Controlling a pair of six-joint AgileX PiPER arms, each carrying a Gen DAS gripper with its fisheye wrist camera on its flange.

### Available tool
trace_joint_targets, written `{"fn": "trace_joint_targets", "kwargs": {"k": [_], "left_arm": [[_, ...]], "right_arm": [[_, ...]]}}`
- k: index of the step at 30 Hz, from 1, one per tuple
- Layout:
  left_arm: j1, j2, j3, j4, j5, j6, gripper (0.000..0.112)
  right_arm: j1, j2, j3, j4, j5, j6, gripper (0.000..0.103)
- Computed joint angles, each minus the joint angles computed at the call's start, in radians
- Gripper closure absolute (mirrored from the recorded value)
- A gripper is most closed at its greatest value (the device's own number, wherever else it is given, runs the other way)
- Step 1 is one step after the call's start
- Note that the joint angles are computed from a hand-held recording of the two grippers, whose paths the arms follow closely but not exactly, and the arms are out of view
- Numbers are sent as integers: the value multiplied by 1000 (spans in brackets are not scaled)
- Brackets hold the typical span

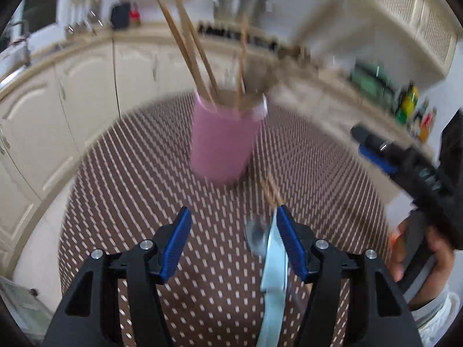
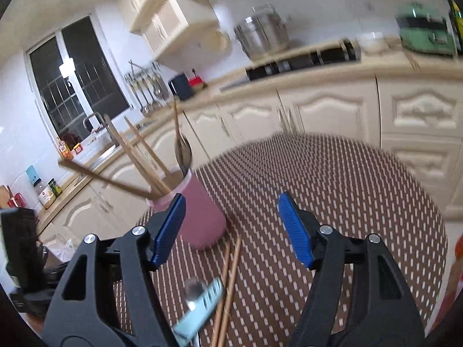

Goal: Organize utensils
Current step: 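Grasp the light-blue knife by its handle with the left tool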

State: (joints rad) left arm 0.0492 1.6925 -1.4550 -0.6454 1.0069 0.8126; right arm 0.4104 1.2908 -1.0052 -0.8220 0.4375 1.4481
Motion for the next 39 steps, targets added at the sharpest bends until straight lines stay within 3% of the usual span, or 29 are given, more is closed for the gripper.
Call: {"fn": "trace_joint_targets", "kwargs": {"k": [4, 10, 20, 22, 24, 34, 37, 39], "left_arm": [[-63, 22, 10, 95, 40, -50, 52], [-151, 4, 63, 210, 3, -91, 52], [-277, 21, 99, 376, -74, -217, 52], [-291, 9, 119, 391, -104, -229, 71], [-292, 16, 110, 369, -87, -226, 85], [-187, 5, 98, 255, -24, -118, 86], [-134, -20, 95, 202, 16, -70, 86], [-85, -41, 98, 154, 41, -33, 86]], "right_arm": [[1, -47, 76, 123, 18, -75, 35], [10, -103, 166, 240, 29, -121, 35], [87, -161, 267, 207, 37, -10, 32], [96, -169, 286, 197, 33, 15, 32], [105, -172, 299, 190, 27, 35, 32], [76, -133, 269, 292, 17, -91, 32], [48, -104, 221, 381, 41, -207, 32], [12, -61, 166, 523, 66, -373, 32]]}}
